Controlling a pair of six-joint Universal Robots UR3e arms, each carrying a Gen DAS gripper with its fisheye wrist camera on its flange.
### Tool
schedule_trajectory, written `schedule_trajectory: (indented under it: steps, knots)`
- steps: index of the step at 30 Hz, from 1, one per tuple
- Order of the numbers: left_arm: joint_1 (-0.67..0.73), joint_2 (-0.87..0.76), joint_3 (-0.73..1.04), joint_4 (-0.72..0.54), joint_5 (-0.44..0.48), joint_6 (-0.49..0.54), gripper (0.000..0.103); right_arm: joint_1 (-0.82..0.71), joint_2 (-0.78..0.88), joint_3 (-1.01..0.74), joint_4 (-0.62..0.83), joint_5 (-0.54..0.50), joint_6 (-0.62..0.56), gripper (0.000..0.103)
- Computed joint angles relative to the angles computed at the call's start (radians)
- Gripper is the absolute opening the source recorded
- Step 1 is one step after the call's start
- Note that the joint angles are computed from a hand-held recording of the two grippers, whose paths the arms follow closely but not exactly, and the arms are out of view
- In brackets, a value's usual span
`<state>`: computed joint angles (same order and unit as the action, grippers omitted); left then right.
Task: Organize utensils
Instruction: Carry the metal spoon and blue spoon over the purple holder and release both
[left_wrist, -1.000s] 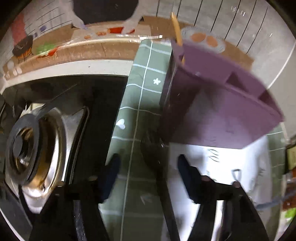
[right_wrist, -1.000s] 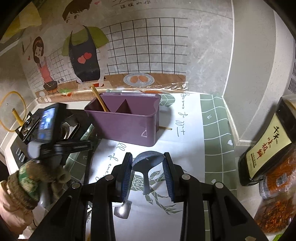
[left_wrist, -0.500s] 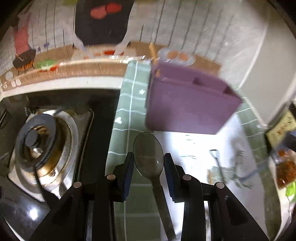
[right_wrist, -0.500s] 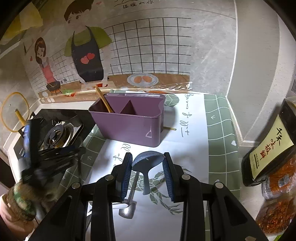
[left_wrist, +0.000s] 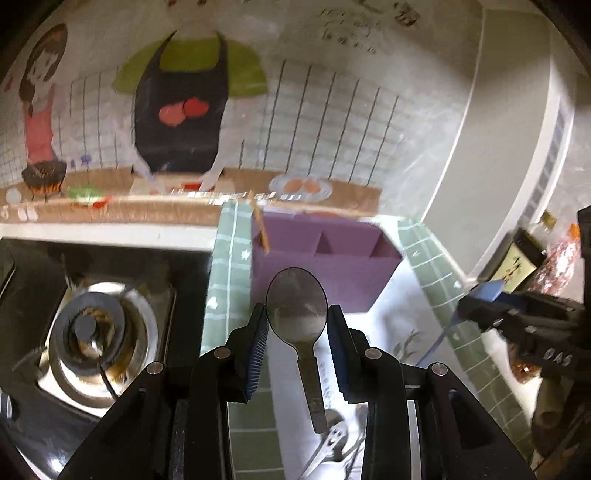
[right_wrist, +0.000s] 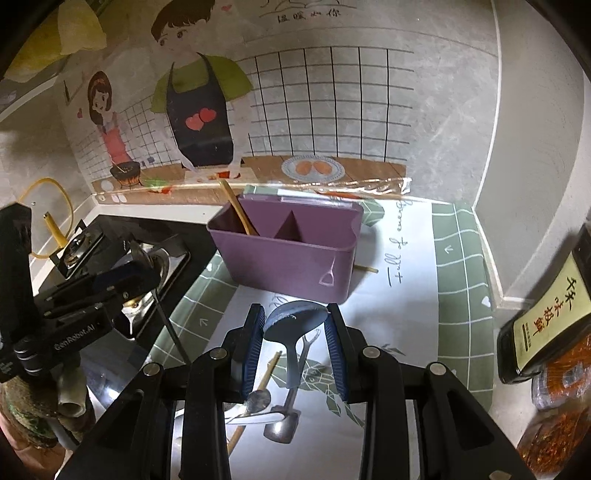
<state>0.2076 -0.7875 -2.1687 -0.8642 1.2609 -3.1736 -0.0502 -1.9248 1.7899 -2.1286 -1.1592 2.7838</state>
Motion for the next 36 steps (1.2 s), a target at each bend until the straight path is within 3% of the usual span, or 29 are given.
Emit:
schedule_trajectory:
  steps: [3, 7, 11, 15, 18, 25, 32, 36]
  knots:
    - [-0.028, -0.053, 0.096, 0.010, 0.000, -0.002, 0.033, -0.023, 0.017, -0.091, 0.038, 0.047, 0.004, 0.030]
    - [-0.034, -0.182, 0.326, 0.051, -0.020, 0.002, 0.034, -0.006, 0.115, -0.336, 0.008, 0.058, 0.048, 0.030]
    - [-0.109, -0.380, 0.529, 0.197, 0.099, -0.032, 0.034, 0.041, 0.297, -0.609, -0.027, 0.019, 0.129, 0.030]
    - [-0.116, -0.537, 0.618, 0.251, 0.111, -0.045, 0.034, 0.101, 0.481, -0.780, -0.022, -0.051, 0.184, 0.030]
    - [-0.122, -0.620, 0.595, 0.326, 0.136, -0.056, 0.034, 0.144, 0.573, -0.807, -0.031, -0.120, 0.210, 0.030]
    - [-0.112, -0.744, 0.494, 0.426, 0.142, -0.084, 0.034, 0.184, 0.690, -0.764, -0.048, -0.173, 0.207, 0.030]
    - [-0.143, -0.799, 0.411, 0.445, 0.158, -0.084, 0.035, 0.193, 0.726, -0.663, -0.091, -0.208, 0.190, 0.031]
    - [-0.127, -0.796, 0.378, 0.406, 0.112, -0.104, 0.036, 0.198, 0.740, -0.643, -0.072, -0.216, 0.146, 0.035]
